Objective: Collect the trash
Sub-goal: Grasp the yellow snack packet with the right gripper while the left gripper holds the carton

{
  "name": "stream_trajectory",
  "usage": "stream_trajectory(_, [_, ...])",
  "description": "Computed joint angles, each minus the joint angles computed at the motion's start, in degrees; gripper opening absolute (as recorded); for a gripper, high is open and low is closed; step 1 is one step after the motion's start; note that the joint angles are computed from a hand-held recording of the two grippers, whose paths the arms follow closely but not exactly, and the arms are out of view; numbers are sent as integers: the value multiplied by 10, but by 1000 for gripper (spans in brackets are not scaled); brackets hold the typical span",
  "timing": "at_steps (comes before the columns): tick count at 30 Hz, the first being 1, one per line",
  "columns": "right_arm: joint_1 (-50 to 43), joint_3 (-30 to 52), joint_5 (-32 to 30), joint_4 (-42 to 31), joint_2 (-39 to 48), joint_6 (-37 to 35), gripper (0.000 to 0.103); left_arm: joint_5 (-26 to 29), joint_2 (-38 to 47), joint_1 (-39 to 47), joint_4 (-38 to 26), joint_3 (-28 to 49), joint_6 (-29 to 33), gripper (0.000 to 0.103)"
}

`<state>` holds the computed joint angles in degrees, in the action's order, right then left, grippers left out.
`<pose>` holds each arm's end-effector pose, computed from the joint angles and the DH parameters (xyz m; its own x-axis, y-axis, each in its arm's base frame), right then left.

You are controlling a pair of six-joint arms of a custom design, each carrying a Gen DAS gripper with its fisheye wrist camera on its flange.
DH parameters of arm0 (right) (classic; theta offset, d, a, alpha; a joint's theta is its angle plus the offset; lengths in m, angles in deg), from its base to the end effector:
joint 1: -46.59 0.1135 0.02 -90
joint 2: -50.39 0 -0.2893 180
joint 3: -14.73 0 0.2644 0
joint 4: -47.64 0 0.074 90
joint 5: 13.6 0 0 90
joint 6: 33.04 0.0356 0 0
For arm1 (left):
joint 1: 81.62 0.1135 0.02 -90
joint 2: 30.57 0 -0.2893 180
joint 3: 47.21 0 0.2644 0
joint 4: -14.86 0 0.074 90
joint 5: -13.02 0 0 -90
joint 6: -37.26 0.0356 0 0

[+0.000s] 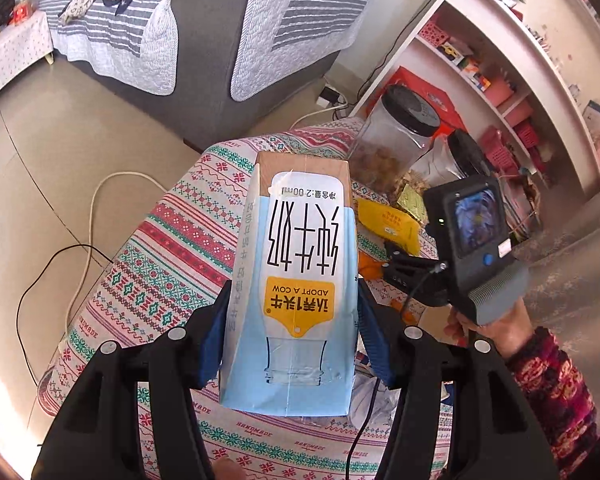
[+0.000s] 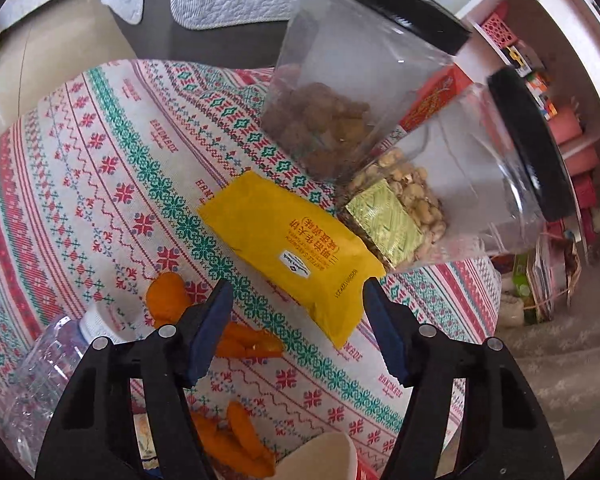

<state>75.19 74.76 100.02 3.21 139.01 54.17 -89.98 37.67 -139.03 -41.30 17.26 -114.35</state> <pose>0.2494 0.1198 0.1742 -0.8224 -0.4992 -0.2730 -0.3763 0.8371 -0.3970 0.1312 -0.1903 0.2707 -0.8904 -0.1986 -0.4095 -0.0486 0.9361 -0.3482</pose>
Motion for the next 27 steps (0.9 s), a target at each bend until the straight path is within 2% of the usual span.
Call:
stream_trajectory(8, [0, 4, 19, 41, 59, -68, 63, 14, -5, 15, -6, -18, 9, 57])
stream_trajectory(9, [-5, 3, 16, 45, 62, -72, 58, 14, -6, 16, -7, -20, 8, 57])
stream_trajectory(10, [-14, 4, 2, 42, 63, -71, 38, 14, -6, 17, -8, -20, 7, 57])
stream_trajectory(11, [-28, 9, -21, 35, 64, -71, 24, 15, -5, 17, -8, -21, 6, 57])
stream_trajectory(12, [-37, 9, -36, 35, 62, -67, 21, 16, -4, 18, -8, -21, 6, 57])
stream_trajectory(13, [-41, 7, -39, 39, 56, -69, 12, 17, -5, 20, -6, -25, 8, 57])
stream_trajectory(15, [-45, 1, -37, 44, 41, -76, 4, 17, -3, 18, -5, -23, 7, 57])
stream_trajectory(19, [-53, 4, -53, 18, -15, -67, 1, 9, -9, 13, -3, -23, 4, 57])
stream_trajectory(24, [-50, 1, -72, -47, -122, -13, 1, -2, -15, 3, -6, -17, -5, 57])
stream_trajectory(27, [-40, -5, -86, -60, -166, 32, 1, -14, -18, -4, -11, -11, -14, 57])
